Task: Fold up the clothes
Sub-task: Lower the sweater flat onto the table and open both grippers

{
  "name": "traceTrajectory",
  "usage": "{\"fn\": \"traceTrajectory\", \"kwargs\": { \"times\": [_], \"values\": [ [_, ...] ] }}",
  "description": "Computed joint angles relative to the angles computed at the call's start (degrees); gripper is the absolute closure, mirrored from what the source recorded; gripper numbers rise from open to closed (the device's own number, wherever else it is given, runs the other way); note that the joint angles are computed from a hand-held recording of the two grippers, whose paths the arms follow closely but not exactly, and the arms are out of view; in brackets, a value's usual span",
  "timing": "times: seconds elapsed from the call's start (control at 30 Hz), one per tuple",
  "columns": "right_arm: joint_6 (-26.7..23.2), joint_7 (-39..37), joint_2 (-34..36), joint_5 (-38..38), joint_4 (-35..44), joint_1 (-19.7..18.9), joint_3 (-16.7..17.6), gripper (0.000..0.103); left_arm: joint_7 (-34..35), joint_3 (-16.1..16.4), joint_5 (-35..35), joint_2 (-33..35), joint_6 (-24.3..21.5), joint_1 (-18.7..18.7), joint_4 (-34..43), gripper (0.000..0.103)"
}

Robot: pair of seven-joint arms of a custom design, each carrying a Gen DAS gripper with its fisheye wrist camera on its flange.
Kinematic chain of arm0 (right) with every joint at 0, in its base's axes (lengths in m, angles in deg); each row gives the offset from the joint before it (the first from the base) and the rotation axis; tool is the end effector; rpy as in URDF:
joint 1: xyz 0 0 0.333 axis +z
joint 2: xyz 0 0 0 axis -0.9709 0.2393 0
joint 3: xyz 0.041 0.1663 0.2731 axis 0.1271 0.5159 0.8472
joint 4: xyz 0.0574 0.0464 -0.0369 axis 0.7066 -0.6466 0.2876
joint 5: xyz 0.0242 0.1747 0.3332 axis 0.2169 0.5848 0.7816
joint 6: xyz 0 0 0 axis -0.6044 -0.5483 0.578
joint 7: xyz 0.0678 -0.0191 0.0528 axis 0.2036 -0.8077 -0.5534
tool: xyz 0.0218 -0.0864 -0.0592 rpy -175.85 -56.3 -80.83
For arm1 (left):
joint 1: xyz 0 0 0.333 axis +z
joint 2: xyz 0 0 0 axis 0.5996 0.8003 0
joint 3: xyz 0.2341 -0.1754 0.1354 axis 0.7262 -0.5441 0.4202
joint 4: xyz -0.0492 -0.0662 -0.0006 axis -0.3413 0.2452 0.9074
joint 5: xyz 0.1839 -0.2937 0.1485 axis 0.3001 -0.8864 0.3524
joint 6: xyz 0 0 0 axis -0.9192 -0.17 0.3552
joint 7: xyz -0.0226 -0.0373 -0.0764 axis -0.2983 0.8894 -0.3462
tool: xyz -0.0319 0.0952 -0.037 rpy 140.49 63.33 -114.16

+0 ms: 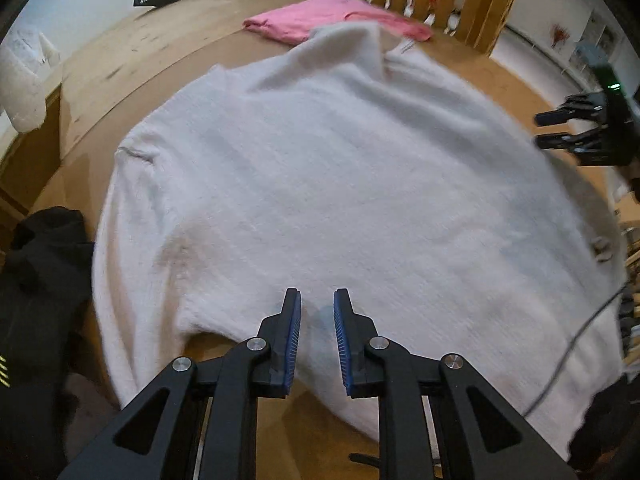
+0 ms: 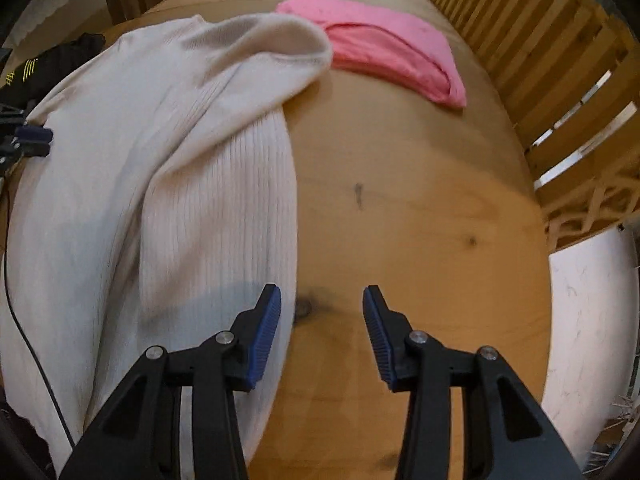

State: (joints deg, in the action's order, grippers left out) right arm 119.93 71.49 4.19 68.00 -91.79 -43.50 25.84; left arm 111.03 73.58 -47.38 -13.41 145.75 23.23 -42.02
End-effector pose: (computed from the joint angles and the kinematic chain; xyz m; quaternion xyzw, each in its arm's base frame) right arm 0.6101 0.3135 0.2598 -0.7697 0.6137 -0.1542 0.0841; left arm 0.7001 -0.3240 0.2653 -0.3968 0.8970 -0.1824 0.0692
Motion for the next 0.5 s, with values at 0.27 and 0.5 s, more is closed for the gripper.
{"fn": "traceTrajectory", "kwargs": {
  "times": [0.27, 0.5],
  "values": [
    [5.0, -4.9, 0.2, 3.6, -1.6, -2.9, 3.5, 0.093, -0.7, 0.7, 1.2, -1.1, -0.1, -0.1, -2.1, 0.085],
    [-3.2, 1.4, 0.5, -6.3, -0.7, 5.5, -7.0, 0.094, -4.6, 4.4, 5.5, -4.7, 3.9, -1.3, -8.4, 0.07]
  ]
}}
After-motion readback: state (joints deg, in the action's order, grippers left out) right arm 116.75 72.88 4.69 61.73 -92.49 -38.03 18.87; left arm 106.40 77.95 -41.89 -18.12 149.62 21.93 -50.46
